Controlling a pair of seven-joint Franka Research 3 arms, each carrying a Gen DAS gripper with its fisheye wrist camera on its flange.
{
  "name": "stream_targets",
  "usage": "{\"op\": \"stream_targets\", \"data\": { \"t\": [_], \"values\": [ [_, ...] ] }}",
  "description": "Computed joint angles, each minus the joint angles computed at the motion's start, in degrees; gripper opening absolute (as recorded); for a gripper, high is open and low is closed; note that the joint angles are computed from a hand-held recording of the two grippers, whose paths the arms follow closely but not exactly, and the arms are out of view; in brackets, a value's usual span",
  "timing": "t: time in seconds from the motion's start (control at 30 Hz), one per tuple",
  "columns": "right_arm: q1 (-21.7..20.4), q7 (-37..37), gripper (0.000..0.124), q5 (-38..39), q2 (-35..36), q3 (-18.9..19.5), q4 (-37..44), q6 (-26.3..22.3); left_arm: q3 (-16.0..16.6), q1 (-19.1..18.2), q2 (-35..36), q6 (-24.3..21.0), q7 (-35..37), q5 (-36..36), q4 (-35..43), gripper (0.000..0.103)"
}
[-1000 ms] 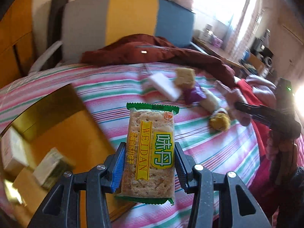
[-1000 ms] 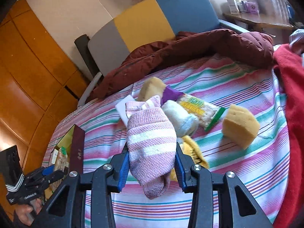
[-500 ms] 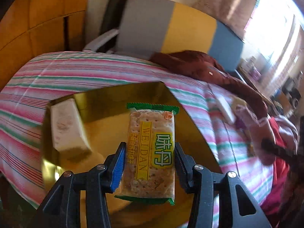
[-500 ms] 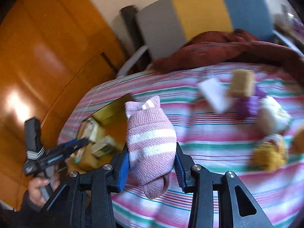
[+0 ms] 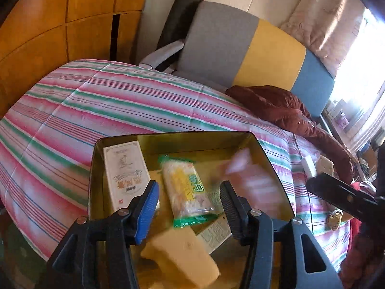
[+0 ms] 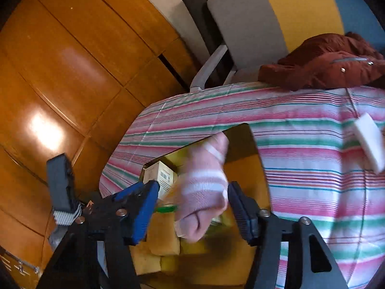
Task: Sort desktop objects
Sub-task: 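Carry the cracker packet and pink sock into the gold tray and release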
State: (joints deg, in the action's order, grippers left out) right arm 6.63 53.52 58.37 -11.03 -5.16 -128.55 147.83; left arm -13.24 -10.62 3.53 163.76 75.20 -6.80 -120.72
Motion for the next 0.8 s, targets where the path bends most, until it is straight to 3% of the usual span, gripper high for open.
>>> {"op": "stream_targets", "data": {
  "t": [0.17, 0.33, 0.8],
  "values": [
    [0.4, 1.1, 0.067, -2.1, -0.7, 1.0, -1.3, 1.2, 0.5, -0.4, -3.2, 2.1, -2.5, 2.4, -4.2, 0.053],
    [0.8, 2.5, 0.084, -3.7, -2.7, 0.7, -4.6, 1.9, 0.9, -1.5, -5.9, 3.5, -6.0, 8.0, -7.3, 0.053],
    [2.0, 5.8, 0.093, -11.9, -10.8, 0.6, -14.1, 9.3, -0.3, -2.9, -11.1, 4.2, -14.1, 21.3, -10.6, 0.053]
  ]
}}
